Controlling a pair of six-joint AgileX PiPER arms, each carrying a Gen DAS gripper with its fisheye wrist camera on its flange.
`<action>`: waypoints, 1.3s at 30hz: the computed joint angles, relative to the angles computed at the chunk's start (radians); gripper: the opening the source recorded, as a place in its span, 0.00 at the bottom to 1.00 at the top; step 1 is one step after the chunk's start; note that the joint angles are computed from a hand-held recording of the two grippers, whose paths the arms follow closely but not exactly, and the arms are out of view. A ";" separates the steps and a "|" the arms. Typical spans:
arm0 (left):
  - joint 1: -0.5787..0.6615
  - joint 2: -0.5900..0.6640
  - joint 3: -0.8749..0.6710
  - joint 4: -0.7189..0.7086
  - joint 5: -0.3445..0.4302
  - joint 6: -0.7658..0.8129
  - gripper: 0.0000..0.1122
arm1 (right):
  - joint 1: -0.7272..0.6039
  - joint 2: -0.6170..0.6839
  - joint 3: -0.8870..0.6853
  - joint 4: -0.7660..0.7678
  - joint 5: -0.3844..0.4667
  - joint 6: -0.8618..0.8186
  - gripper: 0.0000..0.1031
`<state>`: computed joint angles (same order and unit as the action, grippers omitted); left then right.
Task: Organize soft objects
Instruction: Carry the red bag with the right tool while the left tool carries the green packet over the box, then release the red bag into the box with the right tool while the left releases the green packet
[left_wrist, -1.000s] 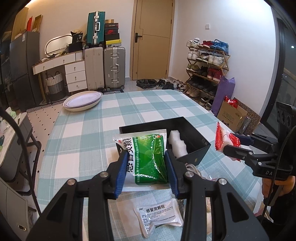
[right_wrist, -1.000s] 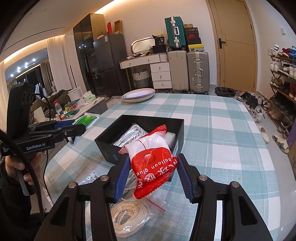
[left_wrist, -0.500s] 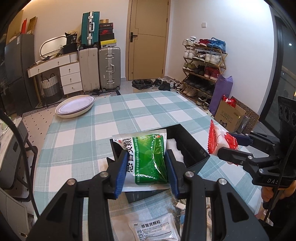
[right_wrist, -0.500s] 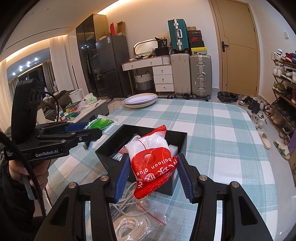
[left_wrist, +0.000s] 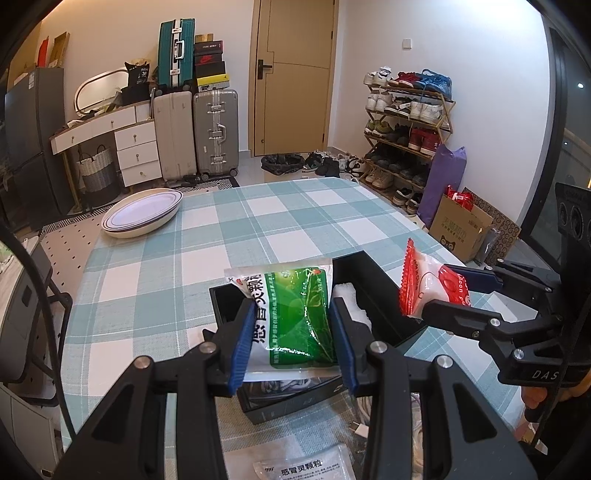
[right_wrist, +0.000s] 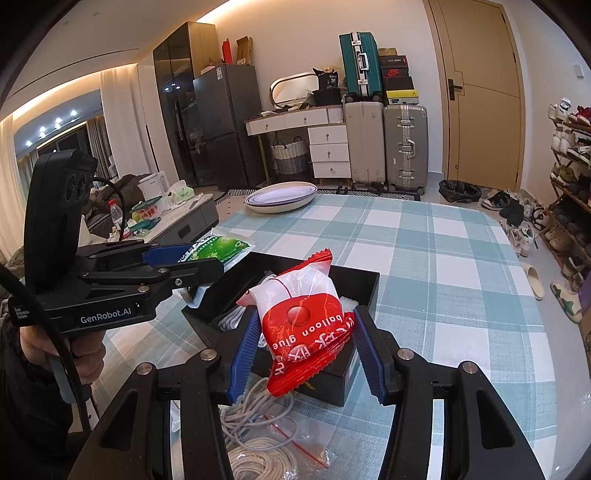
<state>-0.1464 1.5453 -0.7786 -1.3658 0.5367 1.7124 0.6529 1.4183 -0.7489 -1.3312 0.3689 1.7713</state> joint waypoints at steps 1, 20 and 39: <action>-0.007 0.007 -0.005 -0.004 -0.006 0.000 0.35 | -0.004 0.004 -0.003 0.001 -0.005 -0.004 0.50; -0.105 0.132 -0.067 -0.022 -0.094 0.012 0.35 | -0.108 0.142 -0.065 -0.013 -0.107 -0.049 0.50; -0.129 0.212 -0.090 -0.088 -0.166 0.090 0.35 | -0.114 0.273 -0.165 0.059 -0.076 -0.201 0.50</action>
